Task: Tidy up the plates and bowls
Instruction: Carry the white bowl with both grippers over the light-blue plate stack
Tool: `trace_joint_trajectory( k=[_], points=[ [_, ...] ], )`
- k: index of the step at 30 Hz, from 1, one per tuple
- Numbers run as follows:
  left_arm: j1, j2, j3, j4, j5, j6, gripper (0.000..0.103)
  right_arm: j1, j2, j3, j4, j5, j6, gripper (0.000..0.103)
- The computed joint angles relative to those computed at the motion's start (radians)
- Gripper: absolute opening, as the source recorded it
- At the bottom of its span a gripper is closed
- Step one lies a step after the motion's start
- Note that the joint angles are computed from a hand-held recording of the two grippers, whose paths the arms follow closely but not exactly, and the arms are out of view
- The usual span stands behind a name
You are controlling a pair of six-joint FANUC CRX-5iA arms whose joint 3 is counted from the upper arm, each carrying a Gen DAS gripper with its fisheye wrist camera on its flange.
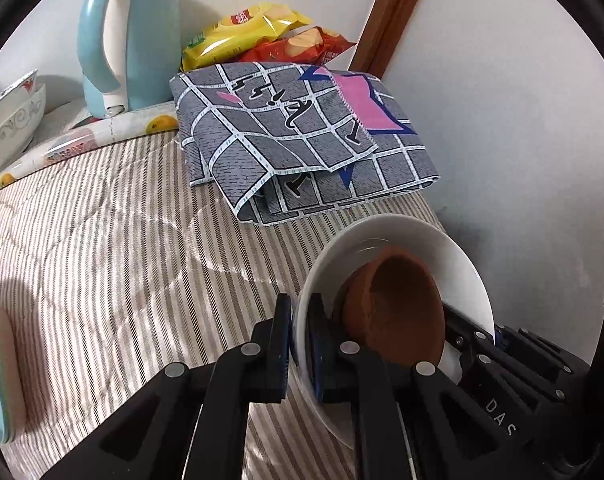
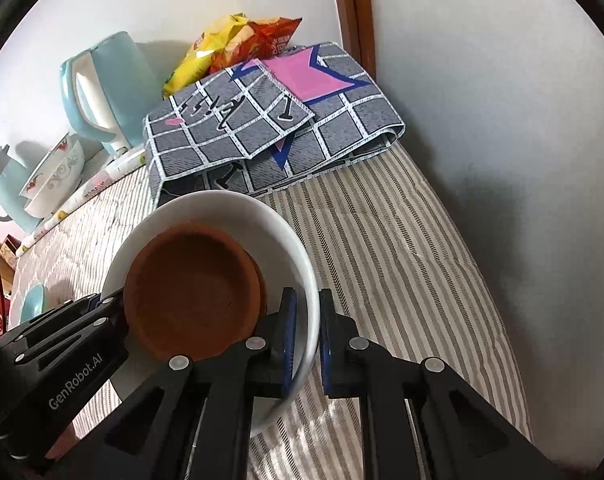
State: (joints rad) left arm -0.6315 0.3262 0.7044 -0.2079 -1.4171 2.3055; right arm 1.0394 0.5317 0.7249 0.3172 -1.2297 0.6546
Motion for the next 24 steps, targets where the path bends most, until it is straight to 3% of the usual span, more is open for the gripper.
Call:
trace_joint_trajectory(
  k=[24],
  points=[
    [-0.065, -0.184, -0.101, -0.093, -0.055, 0.057, 0.009, 0.138, -0.075, -0.046, 0.120, -0.022, -0.103, 0.009]
  ],
)
